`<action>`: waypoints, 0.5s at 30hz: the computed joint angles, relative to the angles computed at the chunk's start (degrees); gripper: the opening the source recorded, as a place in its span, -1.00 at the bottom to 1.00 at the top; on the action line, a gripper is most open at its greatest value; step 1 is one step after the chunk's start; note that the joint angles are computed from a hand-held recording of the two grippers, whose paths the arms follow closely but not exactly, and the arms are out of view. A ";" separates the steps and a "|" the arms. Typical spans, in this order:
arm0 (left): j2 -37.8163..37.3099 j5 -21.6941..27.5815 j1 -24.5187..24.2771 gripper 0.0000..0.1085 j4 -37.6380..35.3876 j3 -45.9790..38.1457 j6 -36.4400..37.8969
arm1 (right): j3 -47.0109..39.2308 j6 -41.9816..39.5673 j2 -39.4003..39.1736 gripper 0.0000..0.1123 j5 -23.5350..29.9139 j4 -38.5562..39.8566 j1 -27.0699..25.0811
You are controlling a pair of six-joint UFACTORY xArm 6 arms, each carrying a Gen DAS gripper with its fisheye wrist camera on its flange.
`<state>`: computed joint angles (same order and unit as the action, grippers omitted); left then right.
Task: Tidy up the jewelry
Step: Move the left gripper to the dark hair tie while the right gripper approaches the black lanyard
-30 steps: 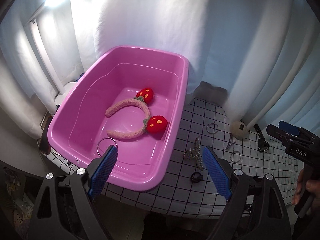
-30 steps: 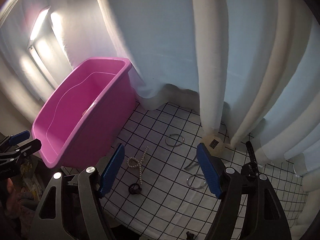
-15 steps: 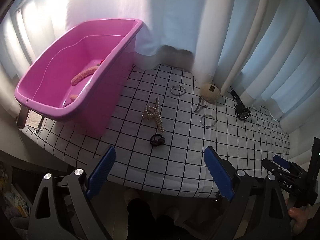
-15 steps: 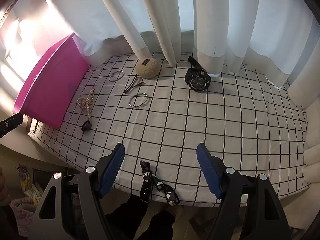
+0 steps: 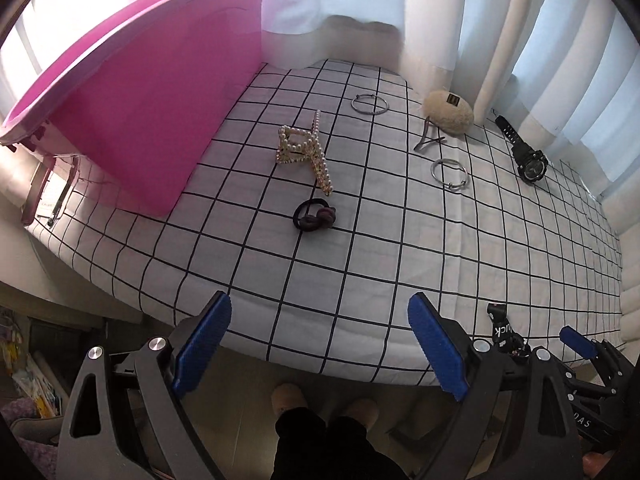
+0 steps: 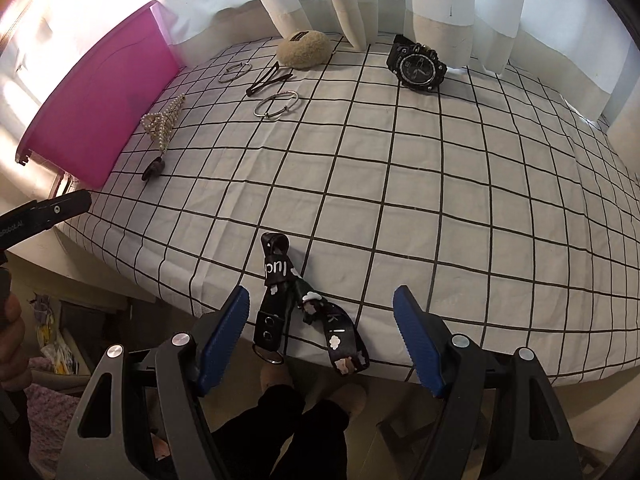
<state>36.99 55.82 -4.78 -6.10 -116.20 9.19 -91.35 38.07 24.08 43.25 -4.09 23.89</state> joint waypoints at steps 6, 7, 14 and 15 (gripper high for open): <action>6.94 -0.99 -0.25 0.63 -0.54 -5.95 2.89 | -3.58 2.41 4.46 0.27 0.60 -3.23 0.96; 8.00 -0.88 -0.23 0.63 -0.77 -7.00 3.15 | -4.45 2.76 5.22 0.27 1.18 -3.92 1.10; 13.69 -0.64 0.25 0.63 -2.24 -13.07 3.96 | -5.63 5.88 7.18 0.27 2.32 -8.84 1.68; 14.19 -0.94 0.38 0.63 -2.59 -13.50 4.12 | -5.10 6.61 7.08 0.27 1.65 -9.61 1.77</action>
